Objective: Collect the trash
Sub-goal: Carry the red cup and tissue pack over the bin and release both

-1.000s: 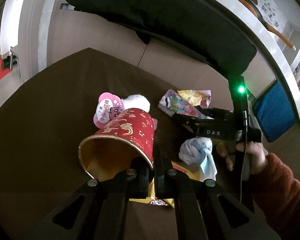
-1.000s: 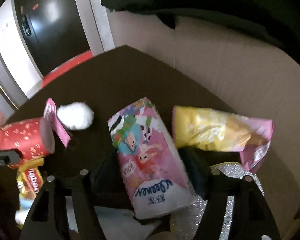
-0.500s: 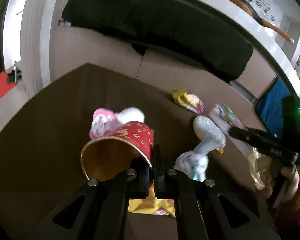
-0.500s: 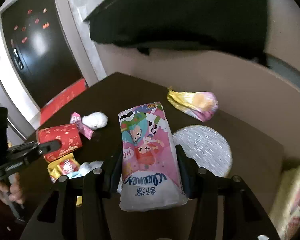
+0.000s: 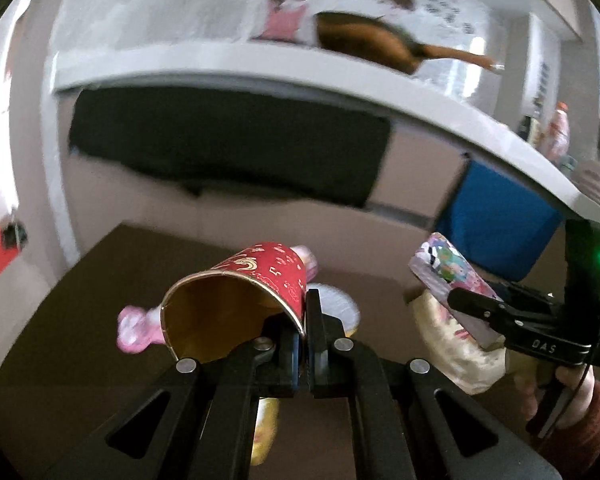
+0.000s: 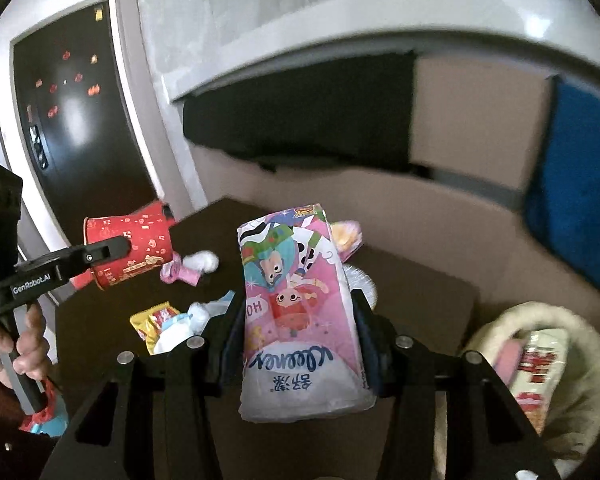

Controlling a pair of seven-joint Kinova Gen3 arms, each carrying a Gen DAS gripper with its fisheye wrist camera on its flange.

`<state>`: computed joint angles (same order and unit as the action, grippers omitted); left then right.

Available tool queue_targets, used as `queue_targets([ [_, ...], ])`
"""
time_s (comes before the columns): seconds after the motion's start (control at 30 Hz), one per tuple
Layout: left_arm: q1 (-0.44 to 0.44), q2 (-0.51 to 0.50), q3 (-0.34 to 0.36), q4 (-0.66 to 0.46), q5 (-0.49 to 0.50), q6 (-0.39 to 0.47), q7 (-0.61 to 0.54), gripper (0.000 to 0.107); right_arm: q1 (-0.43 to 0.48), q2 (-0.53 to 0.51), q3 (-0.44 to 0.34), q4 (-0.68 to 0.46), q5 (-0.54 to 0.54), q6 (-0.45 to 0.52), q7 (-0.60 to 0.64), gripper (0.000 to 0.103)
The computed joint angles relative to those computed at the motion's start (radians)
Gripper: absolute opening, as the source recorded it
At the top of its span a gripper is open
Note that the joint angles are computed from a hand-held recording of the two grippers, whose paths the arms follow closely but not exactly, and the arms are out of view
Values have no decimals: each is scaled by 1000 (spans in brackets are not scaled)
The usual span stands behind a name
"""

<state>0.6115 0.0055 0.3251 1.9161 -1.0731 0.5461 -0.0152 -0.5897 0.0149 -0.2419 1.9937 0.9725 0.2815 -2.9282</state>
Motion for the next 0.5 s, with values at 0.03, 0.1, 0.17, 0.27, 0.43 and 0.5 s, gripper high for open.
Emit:
queue_targets([
  [0.03,12,13,12,-21,-22,18,13,2,3,-28,2,19,30,9,-37,47],
  [0.1,52,48,27,-68,-79,55,52,2,37,-84,-14,56,68,26,-91,47],
  [0.17,102,84,23,-111,-133,81,88,2,72,-131,-24,80,54,40,-91,47],
  [0.27,177,137,6,-164,-215,109,134,2,133,-214,-28,128,28,44,-90,47],
  [0.43,272,244,-19,-302,-239,119,80,2,226,-354,-61,192,-7,108,-75,47],
  [0.5,302,282,-31,-356,-227,125,40,2,250,-393,-62,209,-36,123,-48,47],
])
